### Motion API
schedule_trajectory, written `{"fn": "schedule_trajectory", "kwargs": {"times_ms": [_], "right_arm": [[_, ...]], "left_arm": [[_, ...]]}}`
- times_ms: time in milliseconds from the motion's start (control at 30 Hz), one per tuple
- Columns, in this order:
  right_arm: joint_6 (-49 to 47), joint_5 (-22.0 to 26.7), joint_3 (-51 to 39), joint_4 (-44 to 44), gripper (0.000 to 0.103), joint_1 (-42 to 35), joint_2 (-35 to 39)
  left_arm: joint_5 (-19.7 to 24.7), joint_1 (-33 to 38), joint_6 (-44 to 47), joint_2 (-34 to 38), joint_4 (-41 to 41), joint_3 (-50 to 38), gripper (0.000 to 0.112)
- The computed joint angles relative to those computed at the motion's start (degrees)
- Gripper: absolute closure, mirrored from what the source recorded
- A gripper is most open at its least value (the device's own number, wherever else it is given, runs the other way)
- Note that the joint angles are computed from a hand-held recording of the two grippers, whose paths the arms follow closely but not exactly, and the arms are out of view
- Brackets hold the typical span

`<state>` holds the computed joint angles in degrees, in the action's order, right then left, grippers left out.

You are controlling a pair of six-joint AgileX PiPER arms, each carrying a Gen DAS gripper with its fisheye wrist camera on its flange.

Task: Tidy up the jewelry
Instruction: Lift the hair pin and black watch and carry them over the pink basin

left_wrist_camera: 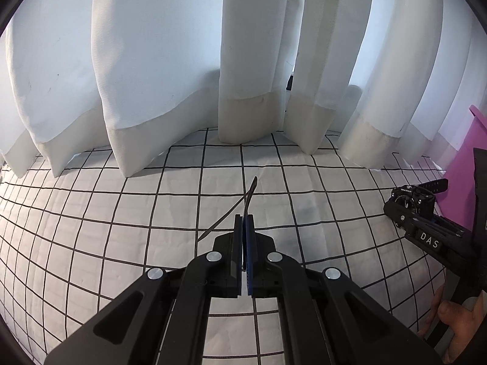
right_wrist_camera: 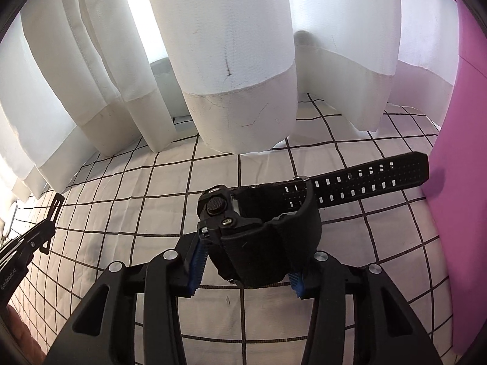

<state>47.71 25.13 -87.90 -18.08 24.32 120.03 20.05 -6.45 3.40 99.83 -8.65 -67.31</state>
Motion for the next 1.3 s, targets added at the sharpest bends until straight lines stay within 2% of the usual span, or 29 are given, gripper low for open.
{"fn": "schedule_trajectory", "kwargs": {"times_ms": [100,200,300,633,1000,1133,1200,1267,1300], "right_arm": [[0.0,0.5,-1.6,0.4,0.059,-0.2,0.9],[0.8,-1.2,-0.6,-0.4,0.06,-0.6,0.7],[1.3,-3.3,0.9,-1.0,0.07,-0.9,0.1],[4.6,-4.6,4.6,-6.1,0.079,0.6,-4.5],[1.5,-4.5,4.9,-3.4,0.079,0.3,-5.5],[-5.6,-1.6,2.3,4.2,0.079,-1.0,-2.4],[-3.7,-3.4,3.9,3.0,0.077,-1.1,-2.7],[-3.5,-2.3,3.0,2.6,0.074,-1.0,-2.3],[-4.0,-2.7,3.0,3.0,0.069,-1.1,-2.2]], "left_arm": [[0.2,0.1,0.3,0.3,-0.4,-0.1,0.11],[0.3,-0.2,-0.7,0.2,0.3,-0.2,0.11],[0.2,-0.2,-0.6,-0.3,0.1,0.2,0.11],[0.4,-0.1,-2.2,-1.4,1.0,0.6,0.11],[0.6,-0.1,-2.6,-2.0,1.2,0.5,0.11],[0.5,-0.3,-3.5,-1.9,1.9,0.7,0.11],[0.4,-0.4,-3.5,-1.9,1.9,0.9,0.11],[0.4,-0.4,-3.6,-1.7,2.0,0.9,0.11],[0.4,-0.4,-3.7,-1.6,2.1,0.9,0.11]]}}
